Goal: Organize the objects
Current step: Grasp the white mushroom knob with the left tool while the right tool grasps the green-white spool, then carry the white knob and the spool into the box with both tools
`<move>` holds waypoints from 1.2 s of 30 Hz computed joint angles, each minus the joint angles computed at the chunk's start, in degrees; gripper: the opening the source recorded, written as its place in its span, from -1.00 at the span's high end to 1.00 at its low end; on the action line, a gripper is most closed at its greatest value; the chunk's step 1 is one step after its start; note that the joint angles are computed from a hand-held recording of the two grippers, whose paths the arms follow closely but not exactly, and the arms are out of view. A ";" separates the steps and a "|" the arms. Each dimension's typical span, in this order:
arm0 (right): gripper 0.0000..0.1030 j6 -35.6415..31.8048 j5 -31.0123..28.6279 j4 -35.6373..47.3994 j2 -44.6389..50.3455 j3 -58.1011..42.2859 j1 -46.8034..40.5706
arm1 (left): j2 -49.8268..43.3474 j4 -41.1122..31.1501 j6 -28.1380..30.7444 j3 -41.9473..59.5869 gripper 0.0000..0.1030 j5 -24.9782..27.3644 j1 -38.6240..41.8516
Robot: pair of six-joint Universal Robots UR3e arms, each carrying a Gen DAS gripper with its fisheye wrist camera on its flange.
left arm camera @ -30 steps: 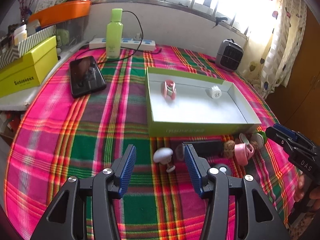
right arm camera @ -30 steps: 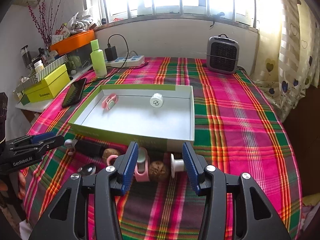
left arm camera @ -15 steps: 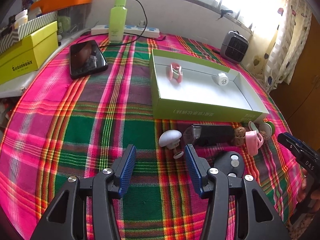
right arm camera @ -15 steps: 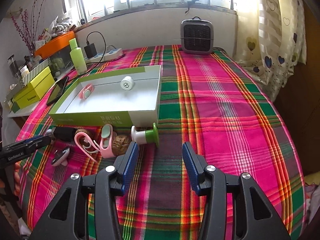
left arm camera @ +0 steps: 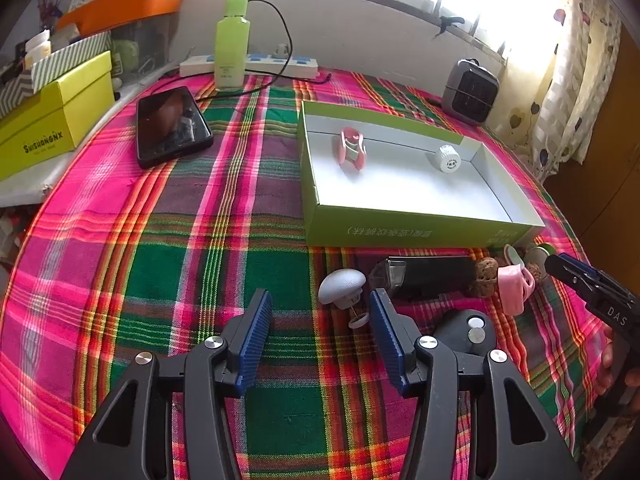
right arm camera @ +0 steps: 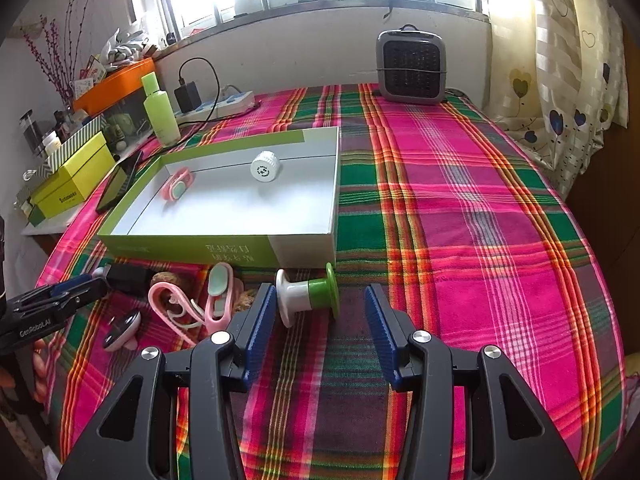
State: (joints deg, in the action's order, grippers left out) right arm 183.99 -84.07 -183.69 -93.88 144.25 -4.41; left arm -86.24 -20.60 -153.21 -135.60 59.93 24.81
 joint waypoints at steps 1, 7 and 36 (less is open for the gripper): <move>0.09 -0.12 -0.14 0.12 0.45 -0.40 0.15 | -0.17 0.15 -0.20 0.13 0.03 0.11 -0.11; 0.09 -0.43 -1.33 1.57 2.54 -2.51 1.02 | -1.85 1.44 -1.38 1.27 0.03 0.75 -0.88; 0.33 -1.68 2.86 2.57 -3.08 1.49 -1.74 | -0.89 2.68 -2.69 -0.35 0.61 -0.02 -0.79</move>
